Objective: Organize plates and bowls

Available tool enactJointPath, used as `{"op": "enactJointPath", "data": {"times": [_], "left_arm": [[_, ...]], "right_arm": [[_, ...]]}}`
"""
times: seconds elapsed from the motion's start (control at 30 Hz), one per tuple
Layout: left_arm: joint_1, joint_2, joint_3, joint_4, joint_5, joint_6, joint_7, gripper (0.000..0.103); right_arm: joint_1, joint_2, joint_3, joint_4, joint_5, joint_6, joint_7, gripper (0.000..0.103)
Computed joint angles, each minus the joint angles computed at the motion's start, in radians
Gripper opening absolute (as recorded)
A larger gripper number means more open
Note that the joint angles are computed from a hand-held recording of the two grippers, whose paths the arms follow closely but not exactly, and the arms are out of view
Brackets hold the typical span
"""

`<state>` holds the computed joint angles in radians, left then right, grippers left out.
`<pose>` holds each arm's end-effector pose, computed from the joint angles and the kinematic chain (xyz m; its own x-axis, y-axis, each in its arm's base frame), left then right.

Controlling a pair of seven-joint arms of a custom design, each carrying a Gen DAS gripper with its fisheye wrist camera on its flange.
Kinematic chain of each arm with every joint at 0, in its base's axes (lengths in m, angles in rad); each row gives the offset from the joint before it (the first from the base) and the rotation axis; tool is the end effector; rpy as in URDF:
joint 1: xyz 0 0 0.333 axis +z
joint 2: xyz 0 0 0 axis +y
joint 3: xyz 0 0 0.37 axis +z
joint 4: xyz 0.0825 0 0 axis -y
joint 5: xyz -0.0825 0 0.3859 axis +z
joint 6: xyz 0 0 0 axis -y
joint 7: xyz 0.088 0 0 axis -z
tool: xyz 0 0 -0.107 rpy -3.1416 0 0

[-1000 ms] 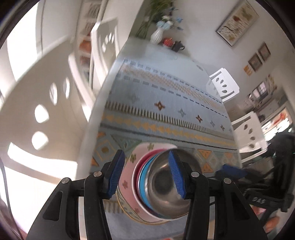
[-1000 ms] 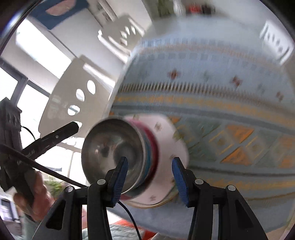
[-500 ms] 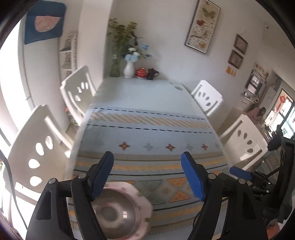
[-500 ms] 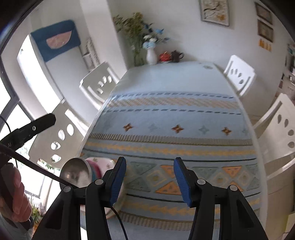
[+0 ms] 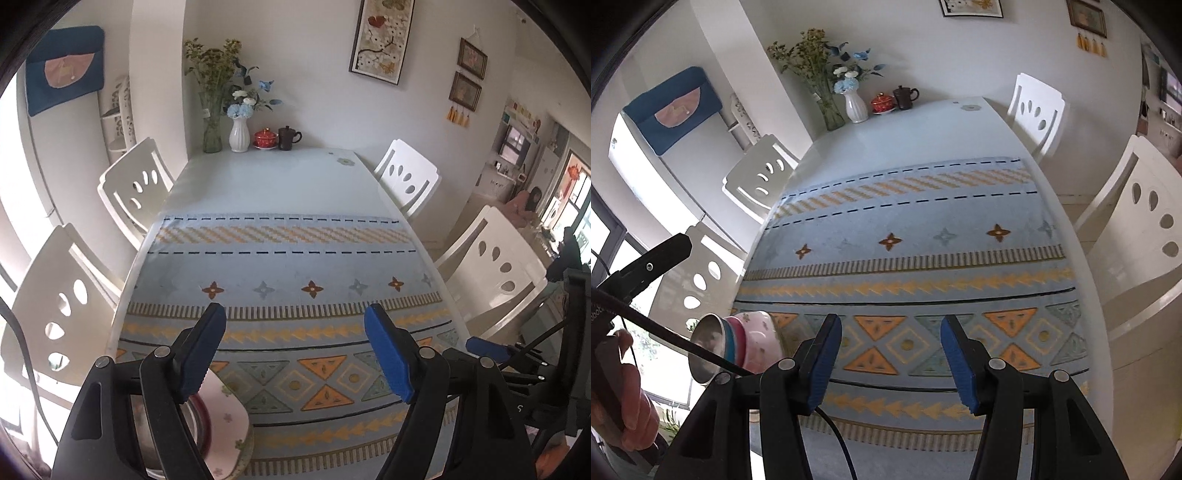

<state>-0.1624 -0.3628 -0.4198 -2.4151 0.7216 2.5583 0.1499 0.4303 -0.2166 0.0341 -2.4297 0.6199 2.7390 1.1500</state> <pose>0.3692 -0.2759 0.5317 0.2605 -0.9611 0.0913 -0.6694 -0.2479 -0.7003 0.4434 0.1976 0.4929 0.4251 -0.8644 -0.2685 -0.8174 -0.2392 -0.5241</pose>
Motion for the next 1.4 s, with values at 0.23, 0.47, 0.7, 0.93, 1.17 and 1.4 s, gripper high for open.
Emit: {"op": "enactJointPath", "data": {"times": [0.23, 0.47, 0.7, 0.93, 1.17, 1.4], "left_arm": [[-0.023, 0.061, -0.033, 0.062, 0.031, -0.12, -0.059, 0.081], [-0.095, 0.118, -0.023, 0.14, 0.086, -0.292, -0.065, 0.081], [-0.148, 0.165, 0.007, 0.186, 0.131, -0.338, -0.074, 0.084], [-0.186, 0.222, 0.018, 0.235, 0.161, -0.4, -0.077, 0.084], [-0.22, 0.244, 0.042, 0.249, 0.154, -0.397, -0.074, 0.084], [-0.228, 0.255, 0.051, 0.248, 0.133, -0.371, -0.093, 0.086]], "right_arm": [[-0.027, 0.026, -0.017, 0.013, 0.022, -0.053, -0.061, 0.054], [-0.047, 0.049, -0.012, 0.033, 0.039, -0.082, -0.105, 0.054], [-0.072, 0.068, -0.005, 0.045, 0.039, -0.11, -0.118, 0.054], [-0.089, 0.067, 0.007, 0.032, -0.011, -0.077, -0.091, 0.054], [-0.091, 0.077, 0.001, 0.037, -0.027, -0.098, -0.088, 0.054], [-0.092, 0.08, 0.003, 0.039, -0.018, -0.106, -0.108, 0.054]]}}
